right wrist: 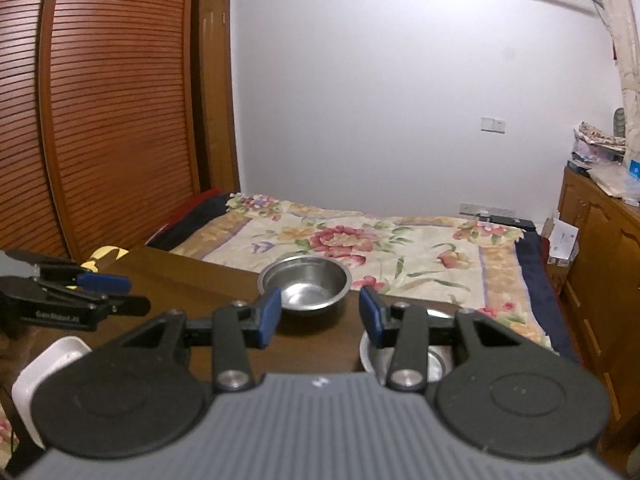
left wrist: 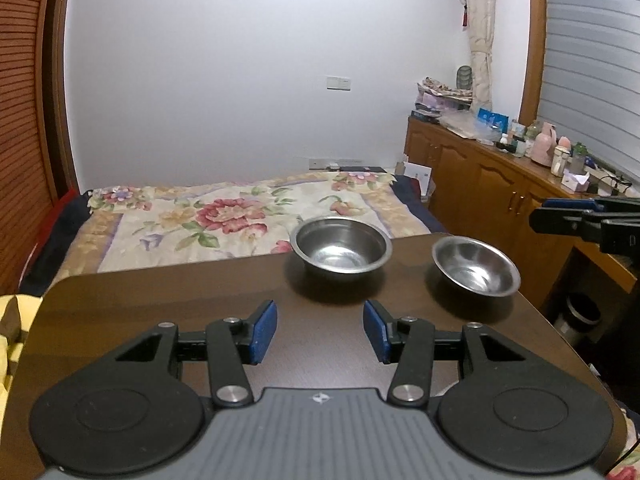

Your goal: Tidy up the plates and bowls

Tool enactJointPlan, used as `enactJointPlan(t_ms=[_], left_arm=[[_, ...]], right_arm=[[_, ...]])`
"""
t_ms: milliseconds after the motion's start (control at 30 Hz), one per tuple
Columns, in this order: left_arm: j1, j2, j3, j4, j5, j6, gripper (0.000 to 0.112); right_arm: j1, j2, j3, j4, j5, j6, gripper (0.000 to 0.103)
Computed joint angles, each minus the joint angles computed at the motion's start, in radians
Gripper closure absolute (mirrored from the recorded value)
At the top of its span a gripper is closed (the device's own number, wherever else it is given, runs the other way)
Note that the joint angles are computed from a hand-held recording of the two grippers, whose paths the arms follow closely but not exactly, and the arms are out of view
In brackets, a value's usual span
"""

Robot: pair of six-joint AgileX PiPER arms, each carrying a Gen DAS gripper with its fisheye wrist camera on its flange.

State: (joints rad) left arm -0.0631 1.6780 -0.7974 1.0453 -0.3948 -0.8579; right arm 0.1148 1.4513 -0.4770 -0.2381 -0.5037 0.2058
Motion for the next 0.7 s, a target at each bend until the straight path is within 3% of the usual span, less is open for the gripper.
enactJointPlan(t_ms=[333, 700], left_arm=[[-0.016, 0.083, -0.165, 0.152, 0.062, -0.158, 0.061], [-0.045, 0.252, -0.360, 0.305, 0.108, -0.336, 0.060]], right_arm=[[-0.051, 0.074, -0.161, -0.227, 0.081, 0.213, 0.058], [-0.075, 0.307, -0.407, -0.551, 0.152, 0.551, 0.058]])
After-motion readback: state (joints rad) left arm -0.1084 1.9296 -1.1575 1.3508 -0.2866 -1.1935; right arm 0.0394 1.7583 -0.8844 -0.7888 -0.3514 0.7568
